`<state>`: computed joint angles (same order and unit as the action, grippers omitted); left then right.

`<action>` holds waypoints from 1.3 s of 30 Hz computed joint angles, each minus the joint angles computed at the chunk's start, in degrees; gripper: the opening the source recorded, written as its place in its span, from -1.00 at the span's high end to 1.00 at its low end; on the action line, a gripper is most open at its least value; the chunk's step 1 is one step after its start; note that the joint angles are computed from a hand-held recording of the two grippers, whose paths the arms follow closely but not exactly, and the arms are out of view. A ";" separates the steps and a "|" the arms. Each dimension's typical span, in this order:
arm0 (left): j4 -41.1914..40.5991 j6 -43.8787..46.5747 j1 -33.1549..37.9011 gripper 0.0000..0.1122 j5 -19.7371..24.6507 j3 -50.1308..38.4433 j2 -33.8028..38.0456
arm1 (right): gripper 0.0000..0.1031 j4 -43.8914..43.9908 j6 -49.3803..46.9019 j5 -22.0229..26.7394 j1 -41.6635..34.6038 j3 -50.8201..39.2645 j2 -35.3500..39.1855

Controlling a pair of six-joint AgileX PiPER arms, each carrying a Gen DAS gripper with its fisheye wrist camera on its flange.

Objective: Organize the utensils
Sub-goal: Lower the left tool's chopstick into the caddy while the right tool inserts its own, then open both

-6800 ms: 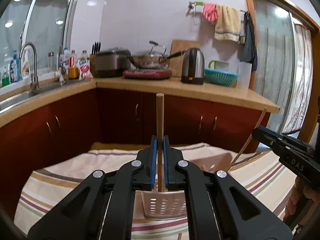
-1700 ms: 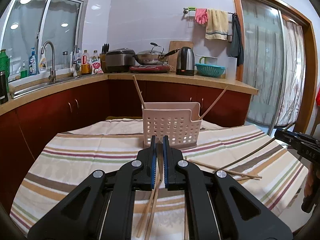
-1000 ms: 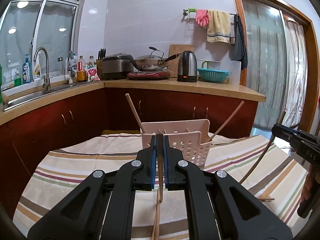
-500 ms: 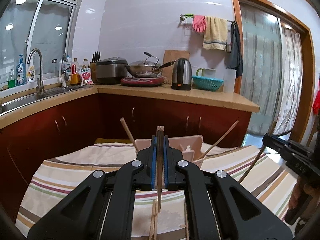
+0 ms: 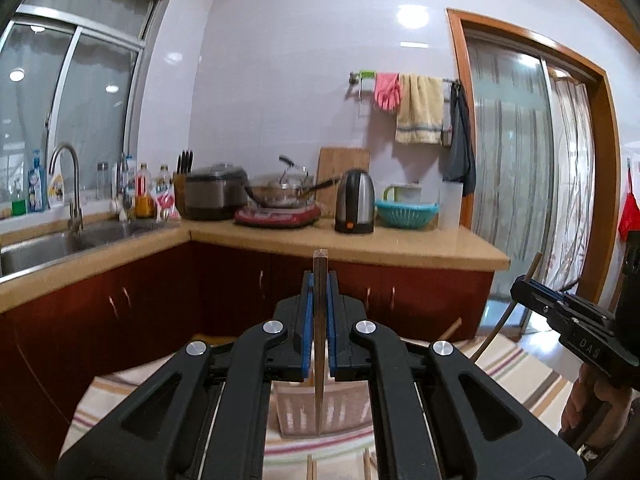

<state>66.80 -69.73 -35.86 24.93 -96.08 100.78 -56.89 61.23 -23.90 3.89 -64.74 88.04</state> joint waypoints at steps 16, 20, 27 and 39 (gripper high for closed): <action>-10.15 11.35 4.53 0.89 1.13 -25.16 17.57 | 0.86 4.03 -1.62 2.57 2.32 -17.60 15.11; -15.01 13.97 6.21 0.89 0.67 -26.35 20.71 | 0.86 1.13 1.84 3.32 2.66 -20.20 18.77; -24.09 19.07 8.97 0.89 0.05 -27.81 25.28 | 0.86 -3.02 6.61 4.19 3.02 -21.88 23.35; -27.19 23.15 8.63 0.29 0.75 -26.62 26.58 | -0.19 -3.52 5.87 7.72 3.97 -21.63 24.32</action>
<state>39.61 -46.58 -27.23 25.68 -122.70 127.35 -60.41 67.09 -16.17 7.86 -86.37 112.36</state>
